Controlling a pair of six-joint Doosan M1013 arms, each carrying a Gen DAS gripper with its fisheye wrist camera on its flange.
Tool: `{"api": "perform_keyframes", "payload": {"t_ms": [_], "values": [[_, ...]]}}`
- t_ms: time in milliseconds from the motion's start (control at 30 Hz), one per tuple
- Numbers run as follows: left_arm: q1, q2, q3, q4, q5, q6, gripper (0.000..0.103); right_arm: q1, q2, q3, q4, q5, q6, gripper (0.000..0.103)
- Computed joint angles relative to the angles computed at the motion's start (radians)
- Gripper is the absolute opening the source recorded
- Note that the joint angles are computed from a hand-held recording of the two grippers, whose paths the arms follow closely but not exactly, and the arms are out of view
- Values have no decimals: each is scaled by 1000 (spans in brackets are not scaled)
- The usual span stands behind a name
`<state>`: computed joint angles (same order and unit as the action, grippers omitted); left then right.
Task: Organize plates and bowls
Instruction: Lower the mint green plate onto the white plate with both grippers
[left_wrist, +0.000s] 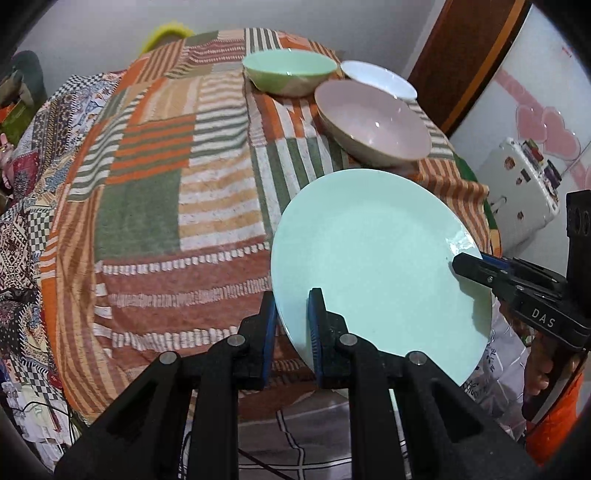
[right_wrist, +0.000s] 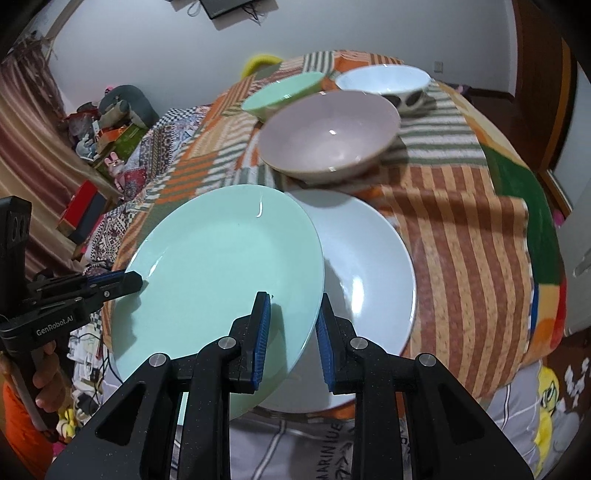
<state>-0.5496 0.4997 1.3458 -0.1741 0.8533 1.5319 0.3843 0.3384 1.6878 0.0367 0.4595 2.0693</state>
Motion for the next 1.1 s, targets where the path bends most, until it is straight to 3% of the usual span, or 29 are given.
{"api": "perform_keyframes", "payload": {"t_ms": [767,1100], "values": [[-34,93,-96,42,78,-5,16,-50,-3,37,63,24,-1,22],[-35,104,-103,41,87,-2,19,-41,3,21,-26,33,53,22]]}}
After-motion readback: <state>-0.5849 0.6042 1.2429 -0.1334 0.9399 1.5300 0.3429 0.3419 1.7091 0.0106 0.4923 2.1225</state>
